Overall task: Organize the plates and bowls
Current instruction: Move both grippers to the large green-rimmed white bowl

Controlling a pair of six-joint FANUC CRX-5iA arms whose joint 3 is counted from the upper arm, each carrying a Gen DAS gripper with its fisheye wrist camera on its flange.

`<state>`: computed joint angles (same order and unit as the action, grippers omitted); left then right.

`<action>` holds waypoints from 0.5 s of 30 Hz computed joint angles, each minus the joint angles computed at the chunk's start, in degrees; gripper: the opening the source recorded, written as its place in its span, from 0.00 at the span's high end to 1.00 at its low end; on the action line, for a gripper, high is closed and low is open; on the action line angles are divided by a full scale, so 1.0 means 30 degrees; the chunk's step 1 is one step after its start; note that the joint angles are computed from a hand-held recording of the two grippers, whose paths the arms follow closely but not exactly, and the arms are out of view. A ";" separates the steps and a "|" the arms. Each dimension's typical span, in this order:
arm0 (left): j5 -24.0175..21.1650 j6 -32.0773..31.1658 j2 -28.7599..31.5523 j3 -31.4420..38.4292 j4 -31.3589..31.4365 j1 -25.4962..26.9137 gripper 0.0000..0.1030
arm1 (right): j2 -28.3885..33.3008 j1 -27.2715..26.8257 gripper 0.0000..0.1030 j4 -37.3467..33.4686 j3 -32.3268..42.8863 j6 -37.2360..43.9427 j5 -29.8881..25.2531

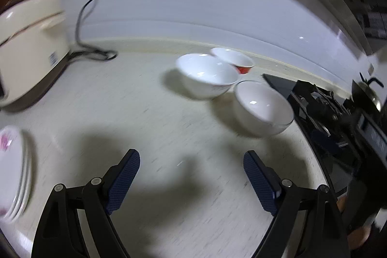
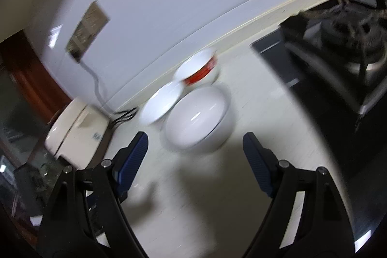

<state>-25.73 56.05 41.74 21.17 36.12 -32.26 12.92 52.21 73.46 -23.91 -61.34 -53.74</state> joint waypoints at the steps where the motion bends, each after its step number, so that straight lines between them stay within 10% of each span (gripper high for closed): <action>1: 0.0123 -0.0083 0.0235 0.0296 0.0036 -0.0195 0.14 | -0.0177 -0.0466 0.20 -0.0242 -0.0078 0.0476 0.0554; 7: 0.0881 -0.0128 0.1398 0.1287 0.1163 -0.0660 0.14 | -0.0221 -0.2721 0.20 0.3486 -0.1390 -0.1781 0.2967; 15: -0.2021 0.1076 0.3641 0.5606 0.1265 -0.0499 0.14 | 0.0891 -0.1976 0.22 -0.0250 0.0602 0.3000 0.2148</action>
